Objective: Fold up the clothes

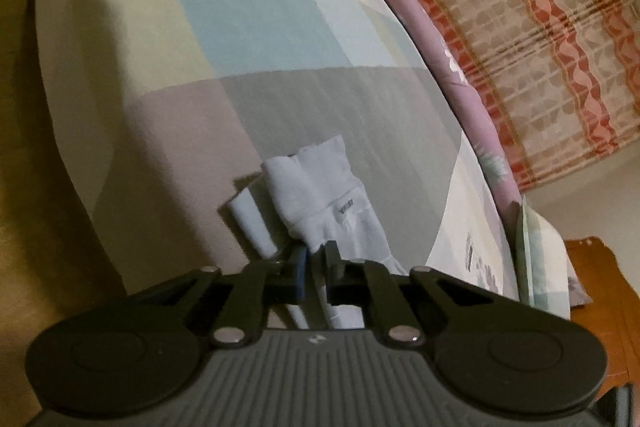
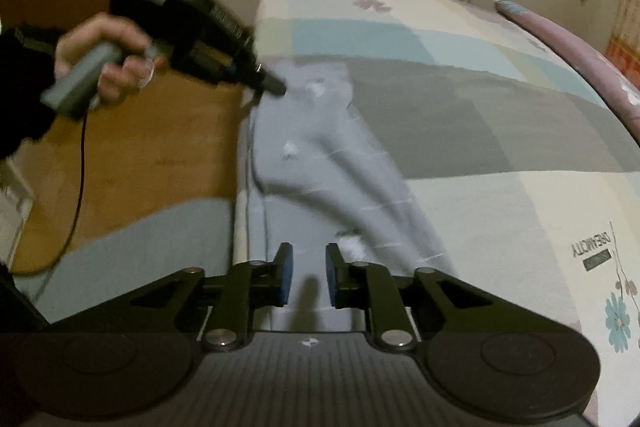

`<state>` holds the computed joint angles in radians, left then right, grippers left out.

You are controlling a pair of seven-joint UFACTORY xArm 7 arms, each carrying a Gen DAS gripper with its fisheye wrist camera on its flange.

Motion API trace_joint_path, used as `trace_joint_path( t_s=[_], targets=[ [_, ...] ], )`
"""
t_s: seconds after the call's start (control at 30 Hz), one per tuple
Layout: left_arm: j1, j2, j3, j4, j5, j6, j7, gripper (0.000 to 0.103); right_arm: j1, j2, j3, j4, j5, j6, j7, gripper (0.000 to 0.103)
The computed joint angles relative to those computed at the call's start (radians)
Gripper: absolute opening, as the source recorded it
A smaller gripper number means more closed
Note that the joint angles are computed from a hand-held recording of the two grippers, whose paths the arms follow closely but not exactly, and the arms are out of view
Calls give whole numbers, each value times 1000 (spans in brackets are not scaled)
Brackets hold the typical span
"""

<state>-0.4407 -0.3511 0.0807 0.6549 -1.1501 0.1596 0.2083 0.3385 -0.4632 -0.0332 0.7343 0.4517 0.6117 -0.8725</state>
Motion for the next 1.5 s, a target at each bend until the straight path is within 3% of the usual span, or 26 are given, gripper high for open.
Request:
trace_joint_path(
  t_s=[0.27, 0.37, 0.63, 0.8, 0.93, 1.0, 1.1, 1.3, 1.37, 1.5],
  targets=[
    [1, 3, -10, -1, 53, -15, -41, 6, -7, -16, 38, -53, -62, -8, 17, 22],
    [13, -20, -21, -24, 108, -20, -89, 1, 1, -24, 34, -59, -74, -14, 20, 3],
    [47, -89, -37, -95, 321, -23, -264, 1, -2, -25, -30, 19, -25, 154, -14, 2],
    [-29, -105, 40, -107, 358, -30, -275, 1, -33, 2, -19, 55, -9, 232, -29, 6],
    [-106, -93, 120, -89, 334, -66, -246, 3, -46, 19, -27, 109, 35, 240, -59, 9],
    [-143, -76, 159, -75, 312, -74, -230, 12, -54, 33, -24, 136, 48, 224, -68, 10],
    [-182, -42, 200, -49, 260, -70, -196, 14, -57, 61, -22, 169, 74, 199, -90, 10],
    [-162, -17, 173, -45, 204, -93, -165, 10, -56, 105, -4, 210, 102, 175, -125, 10],
    [-119, -17, 134, -50, 227, -83, -195, 10, -53, 128, 1, 229, 116, 168, -139, 10],
    [-117, -8, 128, -44, 189, -97, -222, 17, -51, 169, 7, 266, 163, 156, -163, 15]
  ],
)
